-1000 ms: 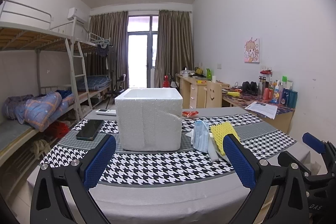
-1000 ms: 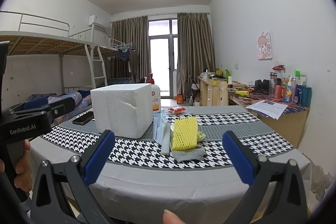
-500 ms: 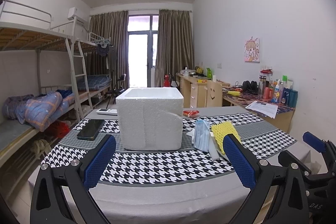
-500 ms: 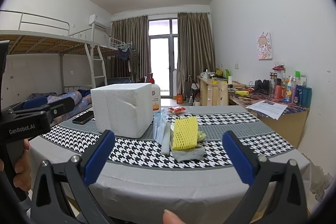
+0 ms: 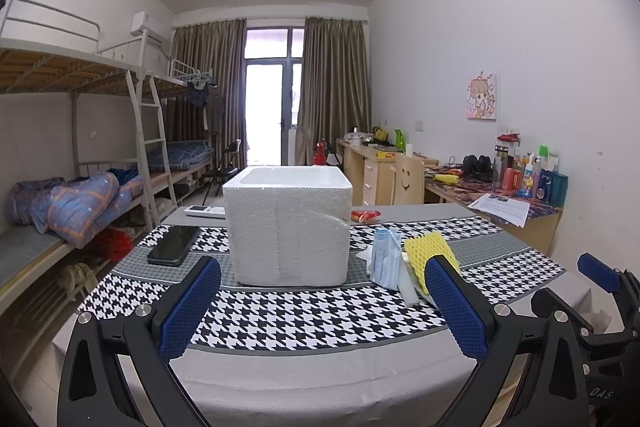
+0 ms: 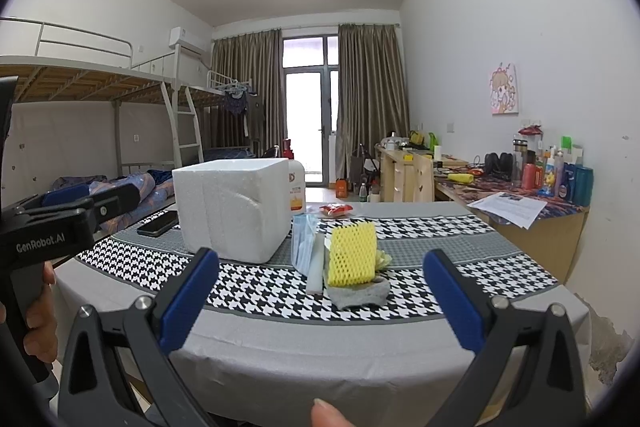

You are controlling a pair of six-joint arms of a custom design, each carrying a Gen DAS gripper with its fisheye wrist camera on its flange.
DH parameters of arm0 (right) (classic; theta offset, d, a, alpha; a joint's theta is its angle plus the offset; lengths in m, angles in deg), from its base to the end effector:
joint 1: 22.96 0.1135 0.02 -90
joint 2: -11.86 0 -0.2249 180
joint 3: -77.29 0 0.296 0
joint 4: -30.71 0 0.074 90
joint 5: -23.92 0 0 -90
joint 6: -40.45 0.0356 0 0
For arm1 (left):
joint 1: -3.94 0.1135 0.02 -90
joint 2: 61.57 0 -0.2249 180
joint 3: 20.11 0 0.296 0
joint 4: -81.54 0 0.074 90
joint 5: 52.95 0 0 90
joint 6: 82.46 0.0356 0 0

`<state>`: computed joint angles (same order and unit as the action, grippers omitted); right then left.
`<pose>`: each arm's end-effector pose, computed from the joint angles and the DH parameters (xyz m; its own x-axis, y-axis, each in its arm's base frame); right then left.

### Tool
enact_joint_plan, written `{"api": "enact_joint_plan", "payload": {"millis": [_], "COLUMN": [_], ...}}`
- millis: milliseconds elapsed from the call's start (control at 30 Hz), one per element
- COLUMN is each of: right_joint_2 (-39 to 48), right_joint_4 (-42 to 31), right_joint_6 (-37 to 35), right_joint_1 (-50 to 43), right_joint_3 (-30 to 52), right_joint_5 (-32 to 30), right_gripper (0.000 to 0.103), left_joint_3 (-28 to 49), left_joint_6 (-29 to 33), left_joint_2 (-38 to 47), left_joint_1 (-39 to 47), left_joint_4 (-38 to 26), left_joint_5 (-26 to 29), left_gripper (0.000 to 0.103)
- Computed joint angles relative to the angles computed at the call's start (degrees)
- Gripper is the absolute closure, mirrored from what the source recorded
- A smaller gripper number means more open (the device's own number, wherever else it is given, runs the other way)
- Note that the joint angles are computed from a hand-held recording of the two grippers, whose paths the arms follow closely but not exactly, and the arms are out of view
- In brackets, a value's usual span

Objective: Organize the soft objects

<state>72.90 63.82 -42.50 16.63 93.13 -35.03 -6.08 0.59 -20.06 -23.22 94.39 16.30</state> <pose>0.1827 0.1272 0.0784 -0.1795 -0.0120 -0.9837 -0.1363 0.9906 0.0128 0.1997 -0.0883 0.0989 -0.2378 -0.0052 -0.9713 0.0938 0.9952 -0.0283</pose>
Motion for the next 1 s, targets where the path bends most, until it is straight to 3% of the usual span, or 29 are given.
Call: {"api": "enact_joint_plan", "payload": {"millis": [300, 667, 1000], "right_joint_2": [1.5, 10.3, 17.7], "right_joint_4": [-0.8, -1.6, -4.5], "right_joint_6": [-0.2, -0.4, 0.7], "right_joint_1": [-1.2, -5.3, -9.8], "right_joint_3": [1.9, 8.9, 15.5], "right_joint_5": [-0.5, -4.7, -9.2], "right_gripper": [0.000, 0.000, 0.000], "left_joint_3": [2.8, 10.9, 21.5], "left_joint_6": [0.3, 0.7, 2.2], "left_joint_2": [5.0, 20.1, 34.2], "left_joint_1": [1.7, 5.2, 6.4], "left_joint_4": [1.9, 6.4, 6.3], "left_joint_5": [2.7, 7.5, 11.7], "left_gripper": [0.001, 0.001, 0.001]}}
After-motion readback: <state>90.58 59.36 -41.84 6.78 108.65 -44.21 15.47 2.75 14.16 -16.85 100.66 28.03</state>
